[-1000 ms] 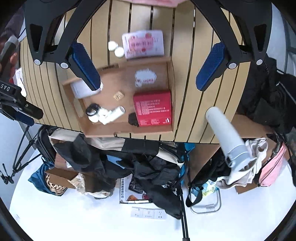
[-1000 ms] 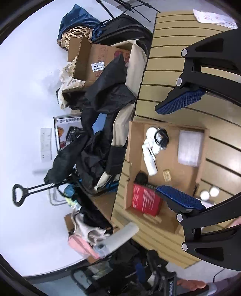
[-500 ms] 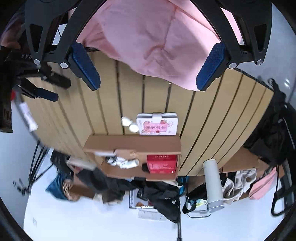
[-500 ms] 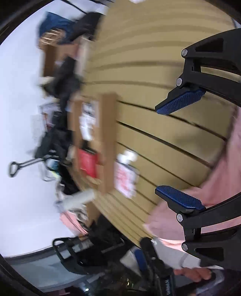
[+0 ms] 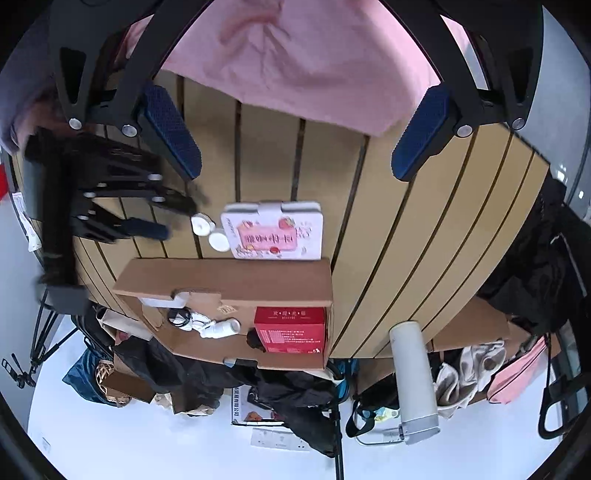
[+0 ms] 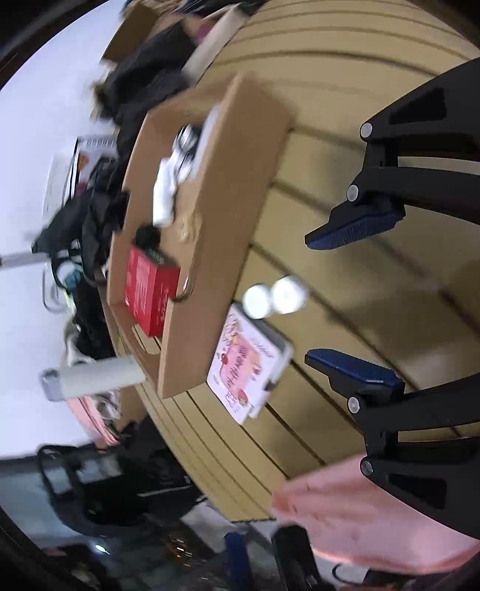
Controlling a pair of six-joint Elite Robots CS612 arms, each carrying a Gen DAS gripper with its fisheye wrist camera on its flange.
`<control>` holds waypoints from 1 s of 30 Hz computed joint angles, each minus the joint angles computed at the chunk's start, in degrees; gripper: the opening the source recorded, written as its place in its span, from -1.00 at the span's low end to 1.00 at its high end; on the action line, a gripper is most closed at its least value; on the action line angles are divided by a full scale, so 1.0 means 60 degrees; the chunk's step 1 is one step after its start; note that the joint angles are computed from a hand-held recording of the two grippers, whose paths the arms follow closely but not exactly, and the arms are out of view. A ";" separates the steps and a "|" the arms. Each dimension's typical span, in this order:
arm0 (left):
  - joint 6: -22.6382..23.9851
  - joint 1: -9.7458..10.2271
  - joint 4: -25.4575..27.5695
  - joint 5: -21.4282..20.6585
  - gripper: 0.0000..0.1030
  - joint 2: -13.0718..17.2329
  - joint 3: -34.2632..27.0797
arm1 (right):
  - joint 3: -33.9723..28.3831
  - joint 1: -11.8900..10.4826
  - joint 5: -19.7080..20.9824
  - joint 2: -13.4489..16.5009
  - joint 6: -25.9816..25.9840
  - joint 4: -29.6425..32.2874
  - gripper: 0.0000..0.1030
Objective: Organize objects
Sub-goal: 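Withdraw both grippers back over the white round lids, then grasp a white round lid with the left gripper while the right grasps another lid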
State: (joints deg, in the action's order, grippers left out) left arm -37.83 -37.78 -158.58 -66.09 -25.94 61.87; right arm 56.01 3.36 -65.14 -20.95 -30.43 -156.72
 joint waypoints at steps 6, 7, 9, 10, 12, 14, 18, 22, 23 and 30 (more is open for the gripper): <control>0.0600 0.0381 -0.0168 -0.2069 0.49 0.0640 -0.1163 | -0.0431 0.0169 -0.0673 0.0368 -0.0150 -0.0256 -0.65; 0.0668 0.0460 -0.0002 -0.2689 0.32 0.0844 -0.1562 | -0.0408 0.0105 -0.0597 0.0346 0.0082 -0.0204 -0.75; 0.0686 0.0578 0.0513 -0.3738 0.17 0.1295 -0.2427 | -0.0279 -0.0002 -0.0714 0.0275 0.0434 -0.0294 -0.86; 0.0725 0.0626 0.0944 -0.4292 0.10 0.1637 -0.3070 | -0.0192 -0.0080 -0.0703 0.0220 0.0642 -0.0335 -0.86; 0.0735 0.0648 0.1555 -0.4733 0.08 0.2149 -0.4011 | -0.0013 -0.0252 -0.0410 0.0106 0.1048 -0.0438 -0.86; 0.0686 0.0647 0.2508 -0.4768 0.06 0.2702 -0.5068 | 0.0190 -0.0390 -0.0309 -0.0011 0.1394 -0.0674 -0.86; 0.0581 0.0584 0.2967 -0.4051 -0.05 0.3000 -0.5621 | 0.0469 -0.0548 -0.0130 -0.0153 0.1952 -0.0973 -0.85; 0.0028 0.0711 0.1855 -0.4394 -0.05 0.2820 -0.4927 | 0.0725 -0.0641 0.0120 -0.0216 0.2449 -0.1527 -0.71; -0.0061 0.0749 0.1641 -0.4568 -0.05 0.2789 -0.4813 | 0.0714 -0.0637 0.0268 -0.0205 0.2368 -0.1483 -0.52; -0.0644 0.0816 0.0969 -0.4216 0.01 0.2335 -0.3830 | 0.0235 -0.0269 0.0190 0.0037 0.0755 -0.0681 0.38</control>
State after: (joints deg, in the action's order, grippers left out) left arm -41.70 -32.89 -152.76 -91.38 -11.93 38.89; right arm 57.42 1.75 -64.00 -20.73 -25.90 -160.81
